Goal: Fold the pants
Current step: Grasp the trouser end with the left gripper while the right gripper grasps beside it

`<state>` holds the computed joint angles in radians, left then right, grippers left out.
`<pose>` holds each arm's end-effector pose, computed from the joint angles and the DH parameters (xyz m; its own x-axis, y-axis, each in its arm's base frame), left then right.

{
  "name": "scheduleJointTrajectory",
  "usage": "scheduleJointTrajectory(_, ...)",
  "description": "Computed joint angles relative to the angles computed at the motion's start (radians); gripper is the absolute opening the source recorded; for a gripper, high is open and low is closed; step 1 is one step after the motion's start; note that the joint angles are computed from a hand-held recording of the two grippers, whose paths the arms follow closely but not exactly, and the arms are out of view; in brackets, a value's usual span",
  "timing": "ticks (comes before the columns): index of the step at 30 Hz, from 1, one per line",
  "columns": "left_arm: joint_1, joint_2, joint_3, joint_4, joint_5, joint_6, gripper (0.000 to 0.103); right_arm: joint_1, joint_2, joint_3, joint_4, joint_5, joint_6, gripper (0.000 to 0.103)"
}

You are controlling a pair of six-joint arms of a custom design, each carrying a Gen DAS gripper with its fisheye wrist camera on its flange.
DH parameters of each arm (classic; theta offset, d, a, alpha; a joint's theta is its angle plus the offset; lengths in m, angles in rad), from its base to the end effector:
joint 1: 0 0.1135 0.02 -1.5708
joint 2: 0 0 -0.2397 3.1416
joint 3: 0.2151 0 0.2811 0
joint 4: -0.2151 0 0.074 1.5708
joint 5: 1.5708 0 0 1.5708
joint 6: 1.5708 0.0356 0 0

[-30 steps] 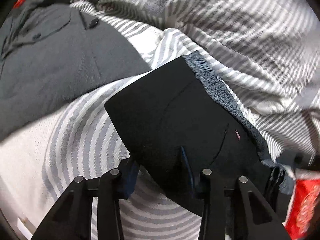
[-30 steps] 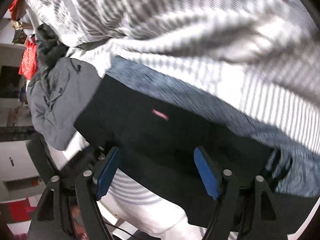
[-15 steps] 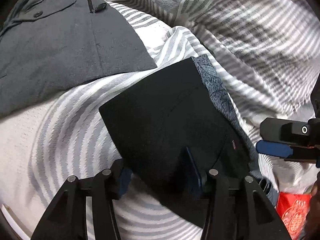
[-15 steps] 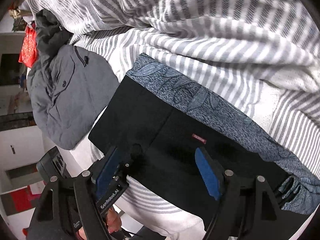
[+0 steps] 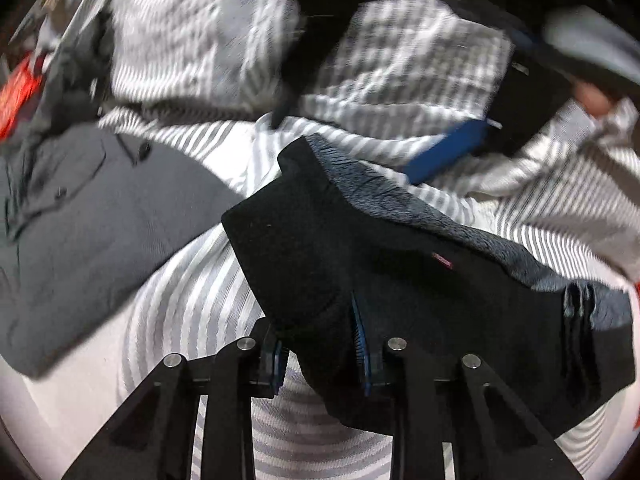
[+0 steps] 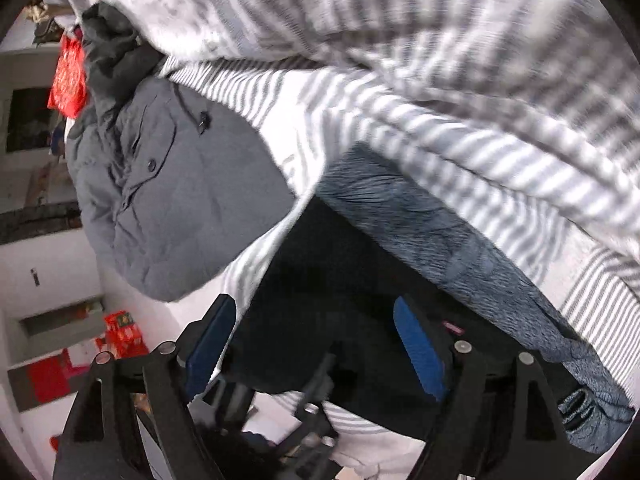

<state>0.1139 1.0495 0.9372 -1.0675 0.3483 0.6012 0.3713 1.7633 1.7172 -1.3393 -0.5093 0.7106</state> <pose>0.2211 0.0131 0.2509 -0.7448 0.4499 -0.4928 0.5380 0.8417 -0.0446 0.3313 0.1476 0.2928 -0.9555 0.2391 0.1729 0.2938 0.8246 0.4835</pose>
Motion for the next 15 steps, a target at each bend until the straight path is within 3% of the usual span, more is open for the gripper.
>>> scheduleJointTrajectory(4,-0.028,-0.060,-0.019,0.001,-0.015,0.046,0.029,0.017,0.124,0.120,-0.077,-0.042,-0.067,0.085)
scheduleJointTrajectory(9,-0.062,-0.088,-0.016,0.008,-0.036,0.059,0.029,0.052,0.201,0.168,-0.147,-0.045,-0.138,0.085)
scheduleJointTrajectory(11,-0.074,-0.098,-0.005,-0.010,-0.037,0.058,0.029,0.054,0.169,0.129,-0.132,-0.034,-0.138,0.072)
scheduleJointTrajectory(12,-0.081,-0.098,0.000,-0.018,-0.039,0.052,0.029,0.048,0.138,0.093,-0.113,-0.036,-0.128,0.048)
scheduleJointTrajectory(13,-0.085,-0.094,0.013,-0.037,-0.038,0.048,0.029,0.037,0.110,0.062,-0.098,-0.045,-0.118,0.032)
scheduleJointTrajectory(15,-0.088,-0.093,0.037,-0.079,-0.015,0.048,0.029,0.013,0.041,-0.011,-0.075,-0.049,-0.107,0.020)
